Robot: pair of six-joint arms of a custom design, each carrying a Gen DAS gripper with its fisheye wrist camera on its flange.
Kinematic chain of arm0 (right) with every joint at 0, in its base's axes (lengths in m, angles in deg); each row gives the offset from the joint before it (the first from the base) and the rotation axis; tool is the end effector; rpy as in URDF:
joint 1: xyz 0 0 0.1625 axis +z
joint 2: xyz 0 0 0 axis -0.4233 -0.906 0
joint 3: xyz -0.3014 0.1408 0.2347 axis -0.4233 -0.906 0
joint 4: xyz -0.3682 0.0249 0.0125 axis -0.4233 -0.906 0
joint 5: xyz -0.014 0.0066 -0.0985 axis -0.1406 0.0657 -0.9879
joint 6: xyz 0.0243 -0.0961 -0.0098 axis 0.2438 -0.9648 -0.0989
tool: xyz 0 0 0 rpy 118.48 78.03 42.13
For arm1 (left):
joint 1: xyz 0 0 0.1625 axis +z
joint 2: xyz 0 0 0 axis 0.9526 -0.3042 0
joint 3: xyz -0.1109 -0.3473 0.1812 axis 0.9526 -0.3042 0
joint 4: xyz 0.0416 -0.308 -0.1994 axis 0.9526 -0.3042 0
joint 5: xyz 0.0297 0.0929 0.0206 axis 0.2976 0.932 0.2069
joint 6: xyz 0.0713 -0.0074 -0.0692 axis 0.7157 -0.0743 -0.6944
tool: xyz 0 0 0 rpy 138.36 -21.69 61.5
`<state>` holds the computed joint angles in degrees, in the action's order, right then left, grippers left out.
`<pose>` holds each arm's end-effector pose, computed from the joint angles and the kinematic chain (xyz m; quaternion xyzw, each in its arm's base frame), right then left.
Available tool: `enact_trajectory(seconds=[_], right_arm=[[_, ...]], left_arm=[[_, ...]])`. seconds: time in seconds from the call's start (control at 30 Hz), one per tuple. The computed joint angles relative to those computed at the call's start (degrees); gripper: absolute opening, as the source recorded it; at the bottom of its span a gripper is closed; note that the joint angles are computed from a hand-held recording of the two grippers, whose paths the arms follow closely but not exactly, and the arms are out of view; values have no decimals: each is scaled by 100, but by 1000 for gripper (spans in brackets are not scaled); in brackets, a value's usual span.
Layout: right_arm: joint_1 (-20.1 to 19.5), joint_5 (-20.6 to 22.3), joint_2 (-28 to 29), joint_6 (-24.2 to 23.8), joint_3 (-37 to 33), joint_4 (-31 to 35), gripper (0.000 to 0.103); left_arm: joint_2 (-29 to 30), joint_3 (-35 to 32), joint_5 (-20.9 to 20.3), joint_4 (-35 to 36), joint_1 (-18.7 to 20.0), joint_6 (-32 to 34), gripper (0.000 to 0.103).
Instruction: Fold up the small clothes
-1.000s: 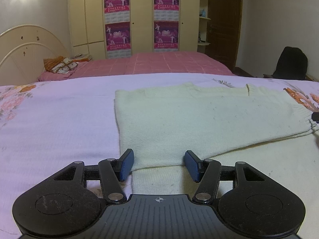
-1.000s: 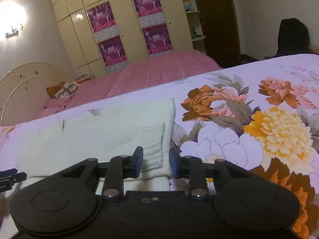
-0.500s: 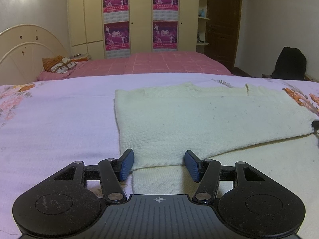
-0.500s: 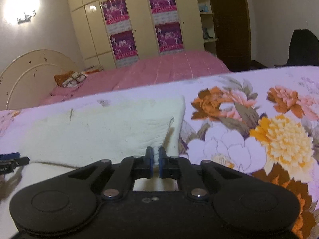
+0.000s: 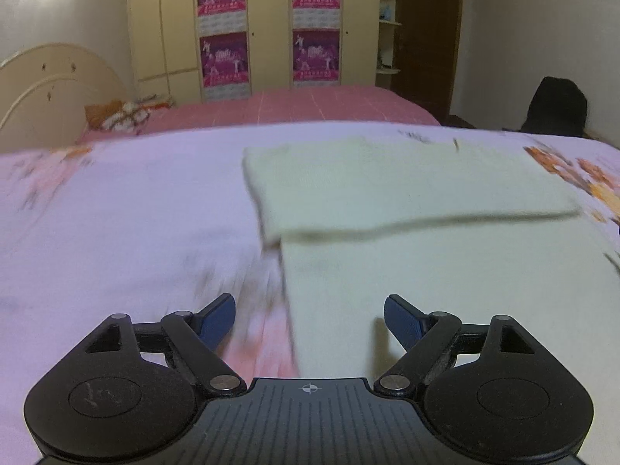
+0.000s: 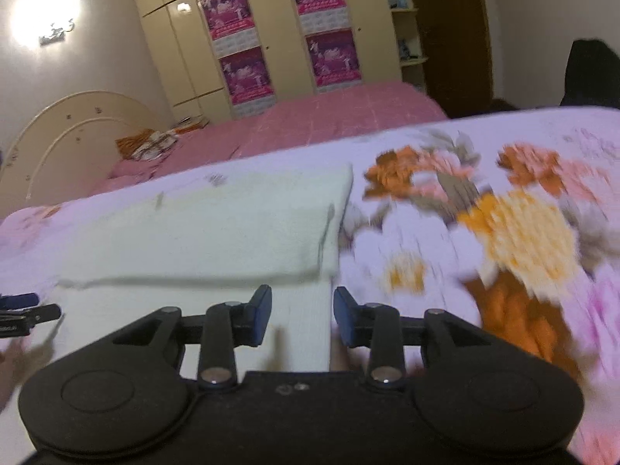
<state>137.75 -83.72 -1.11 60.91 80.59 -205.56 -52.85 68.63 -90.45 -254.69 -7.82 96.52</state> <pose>0.2781 -0.4609 0.0792 0.1565 -0.8780 0.3906 0.2280 0.0064 -0.4589 0.3189 0.1935 0.8395 -0.3829 0.3335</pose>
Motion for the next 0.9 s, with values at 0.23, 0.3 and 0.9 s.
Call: enact_trajectory(seconds=[0.23,0.3,0.9], right_arm=[[160,279,-1073,1619,2020,-183,32],[234,398,-1297,2089,2498,-349,32],[-21,2172,-209,3885,4561,-3232,34]], left_arm=[[-2491,1208,-92,2433,-512,-1866,66],[-3220,1309,-334,3313,-563,-2472,65],[-4731,1864,-3551,3975,904,-3473,64]])
